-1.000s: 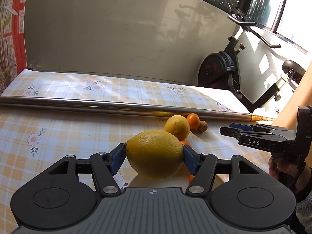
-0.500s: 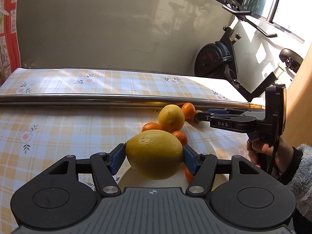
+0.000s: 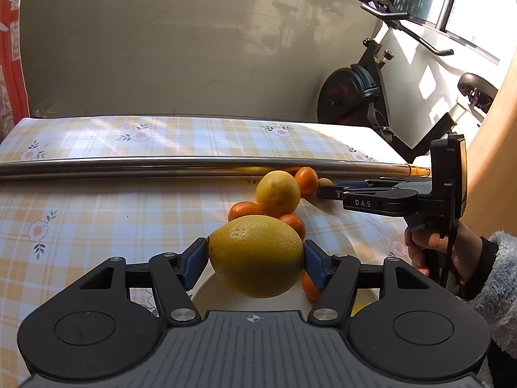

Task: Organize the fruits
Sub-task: 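Grasp a brown kiwi with the right tool while the left tool holds the lemon over the plate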

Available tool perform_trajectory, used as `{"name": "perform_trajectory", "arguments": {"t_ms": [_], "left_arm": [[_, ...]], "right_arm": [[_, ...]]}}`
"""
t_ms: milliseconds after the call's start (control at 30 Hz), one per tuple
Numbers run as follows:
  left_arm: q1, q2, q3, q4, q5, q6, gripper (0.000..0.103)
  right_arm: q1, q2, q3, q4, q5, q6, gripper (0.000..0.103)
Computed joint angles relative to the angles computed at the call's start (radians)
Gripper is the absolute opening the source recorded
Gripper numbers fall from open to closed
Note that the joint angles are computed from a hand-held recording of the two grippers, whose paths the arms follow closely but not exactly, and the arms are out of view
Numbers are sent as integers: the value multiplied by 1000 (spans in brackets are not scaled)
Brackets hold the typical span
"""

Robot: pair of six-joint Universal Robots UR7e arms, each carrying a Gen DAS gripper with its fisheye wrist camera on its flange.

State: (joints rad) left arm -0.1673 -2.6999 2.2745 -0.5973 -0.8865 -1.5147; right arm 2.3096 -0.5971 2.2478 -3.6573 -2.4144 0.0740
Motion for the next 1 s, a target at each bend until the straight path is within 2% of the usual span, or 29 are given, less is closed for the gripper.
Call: {"name": "perform_trajectory", "arguments": {"t_ms": [233,333,567,867,1000], "left_arm": [[22,0,12,-33,0,39,66],[68,10,24,-83,11,92,66],[134,9,45,-171,25,190,66],[198,11,73,-250,30,293,66],[225,15,87,-281,31,333,66]], "right_arm": [[-8,15,-11,-9,1,-14,27],[-8,30,-31,-6,-14,-51,28],[-20,34,-43,11,-19,-59,25],[16,4,-11,-17,-25,-20,23],[49,-27,17,-9,-24,29,23]]}}
